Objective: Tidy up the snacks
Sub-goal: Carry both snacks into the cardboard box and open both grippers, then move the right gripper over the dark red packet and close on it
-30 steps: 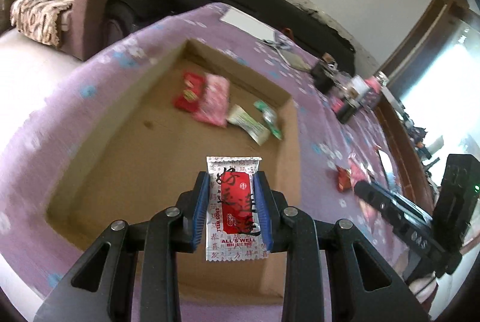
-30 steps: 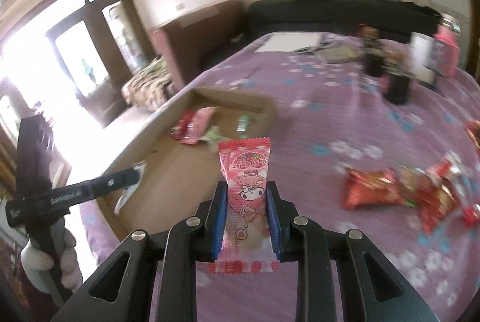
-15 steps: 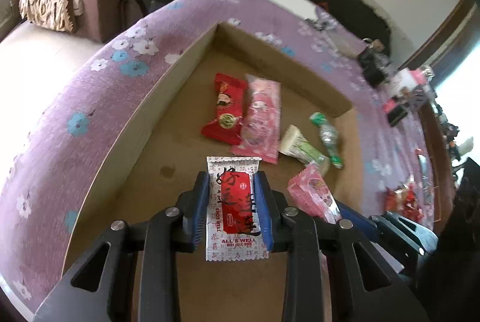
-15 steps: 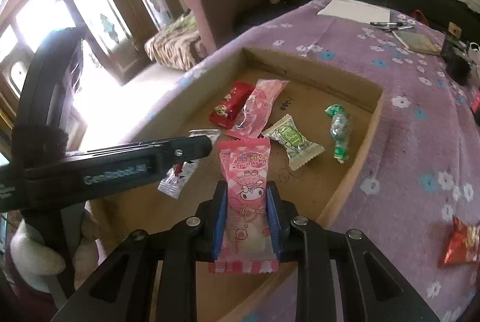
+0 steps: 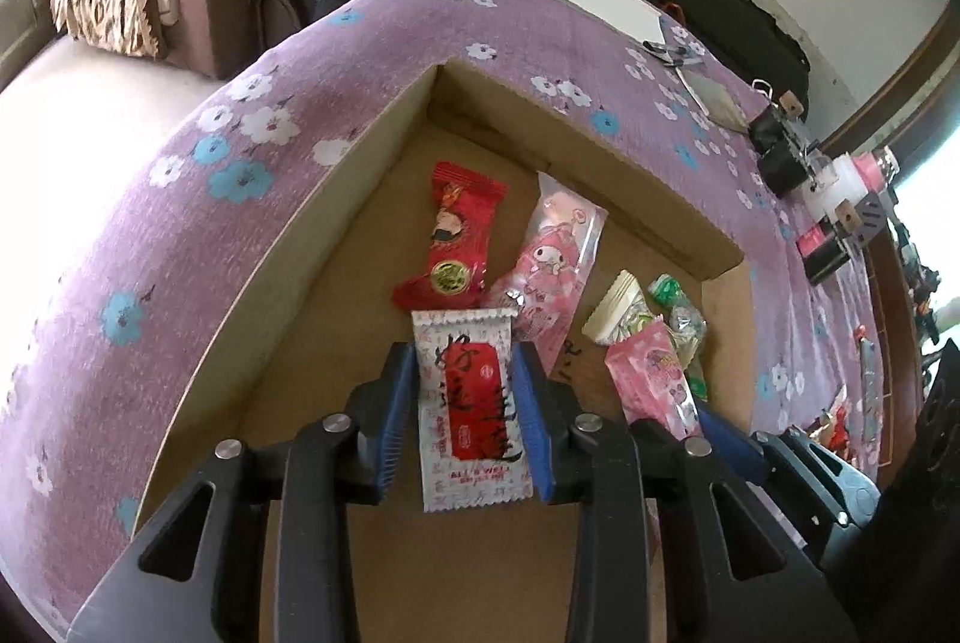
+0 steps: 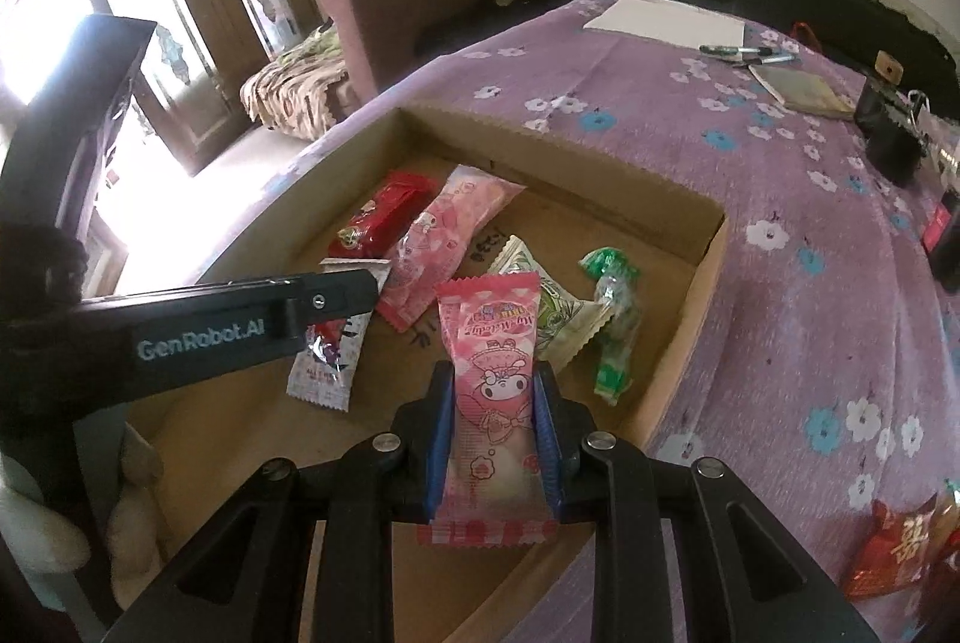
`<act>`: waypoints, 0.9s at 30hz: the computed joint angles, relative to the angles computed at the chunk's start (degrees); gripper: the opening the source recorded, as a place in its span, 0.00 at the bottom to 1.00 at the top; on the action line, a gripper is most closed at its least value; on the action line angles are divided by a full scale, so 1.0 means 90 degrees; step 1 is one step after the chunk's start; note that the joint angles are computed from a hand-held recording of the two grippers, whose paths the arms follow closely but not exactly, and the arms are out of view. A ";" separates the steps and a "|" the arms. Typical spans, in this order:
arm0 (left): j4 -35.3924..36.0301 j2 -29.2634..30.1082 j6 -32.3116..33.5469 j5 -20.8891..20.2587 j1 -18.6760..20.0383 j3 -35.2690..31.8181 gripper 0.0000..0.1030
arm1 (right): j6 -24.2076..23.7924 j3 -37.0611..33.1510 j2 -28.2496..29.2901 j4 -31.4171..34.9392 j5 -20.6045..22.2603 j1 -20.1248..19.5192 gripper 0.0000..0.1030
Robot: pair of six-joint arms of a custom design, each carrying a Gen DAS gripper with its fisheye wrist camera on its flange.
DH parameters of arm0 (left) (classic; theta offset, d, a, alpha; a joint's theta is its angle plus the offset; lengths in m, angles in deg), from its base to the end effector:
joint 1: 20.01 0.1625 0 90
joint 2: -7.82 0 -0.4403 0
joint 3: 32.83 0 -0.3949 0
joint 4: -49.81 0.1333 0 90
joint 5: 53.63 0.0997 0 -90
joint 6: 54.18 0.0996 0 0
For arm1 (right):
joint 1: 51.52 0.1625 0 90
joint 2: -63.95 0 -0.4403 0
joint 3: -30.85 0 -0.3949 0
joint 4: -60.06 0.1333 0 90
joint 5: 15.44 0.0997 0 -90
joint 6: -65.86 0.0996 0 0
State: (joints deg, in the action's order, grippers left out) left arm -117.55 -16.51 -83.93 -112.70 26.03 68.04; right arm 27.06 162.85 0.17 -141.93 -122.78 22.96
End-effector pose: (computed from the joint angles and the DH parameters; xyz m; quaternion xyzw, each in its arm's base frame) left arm -0.2795 -0.5557 -0.1242 0.1173 0.9566 -0.1654 0.2092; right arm -0.0283 -0.4891 0.1911 0.1300 -0.9098 0.2640 0.2927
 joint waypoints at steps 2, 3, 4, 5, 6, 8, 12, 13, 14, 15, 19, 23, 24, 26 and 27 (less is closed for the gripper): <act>-0.0113 -0.0093 -0.0110 -0.0144 0.0026 0.0118 0.30 | -0.0122 0.0039 0.0022 -0.0063 0.0029 0.0014 0.28; -0.0215 -0.0171 -0.0173 -0.0203 0.0029 0.0228 0.30 | -0.0185 0.0107 0.0023 -0.0185 0.0076 0.0014 0.28; -0.0285 -0.0217 -0.0220 -0.0212 0.0011 0.0300 0.30 | -0.0238 0.0140 0.0033 -0.0269 0.0099 0.0023 0.32; -0.0397 -0.0281 -0.0267 -0.0199 -0.0024 0.0408 0.30 | -0.0301 0.0190 0.0027 -0.0358 0.0115 0.0036 0.35; -0.0525 -0.0361 -0.0316 -0.0182 -0.0065 0.0541 0.32 | -0.0373 0.0256 0.0023 -0.0511 0.0121 0.0053 0.40; -0.0788 -0.0497 -0.0420 -0.0169 -0.0154 0.0779 0.41 | -0.0505 0.0431 -0.0040 -0.0864 0.0199 0.0077 0.42; -0.1485 -0.0726 -0.0523 -0.0124 -0.0425 0.1324 0.50 | -0.0547 0.0889 -0.0483 -0.1277 0.0515 0.0014 0.46; -0.1649 -0.0768 -0.0539 -0.0150 -0.0510 0.1455 0.50 | -0.0550 0.0989 -0.0583 -0.1355 0.0587 -0.0022 0.51; -0.1781 -0.0794 -0.0552 -0.0188 -0.0586 0.1550 0.50 | -0.0561 0.1136 -0.0738 -0.1459 0.0702 -0.0104 0.52; -0.1936 -0.0817 -0.0559 -0.0219 -0.0693 0.1674 0.50 | -0.0571 0.1284 -0.0903 -0.1555 0.0809 -0.0208 0.54; -0.2249 -0.0795 -0.0587 -0.0337 -0.1051 0.1912 0.61 | -0.0546 0.1776 -0.1663 -0.1614 0.1266 -0.0783 0.54; -0.2400 -0.0731 -0.0501 -0.0605 -0.1363 0.2039 0.61 | -0.0550 0.2241 -0.2812 -0.1393 0.1950 -0.1850 0.54; -0.2437 -0.0700 -0.0477 -0.0675 -0.1430 0.2056 0.61 | -0.0561 0.2331 -0.3113 -0.1337 0.2107 -0.2159 0.54; -0.2511 -0.0626 -0.0485 -0.0796 -0.1526 0.2071 0.61 | -0.0452 0.2413 -0.3778 -0.1073 0.2476 -0.2937 0.54; -0.2540 -0.0588 -0.0511 -0.0859 -0.1563 0.2077 0.61 | -0.0347 0.2398 -0.4028 -0.0859 0.2634 -0.3226 0.54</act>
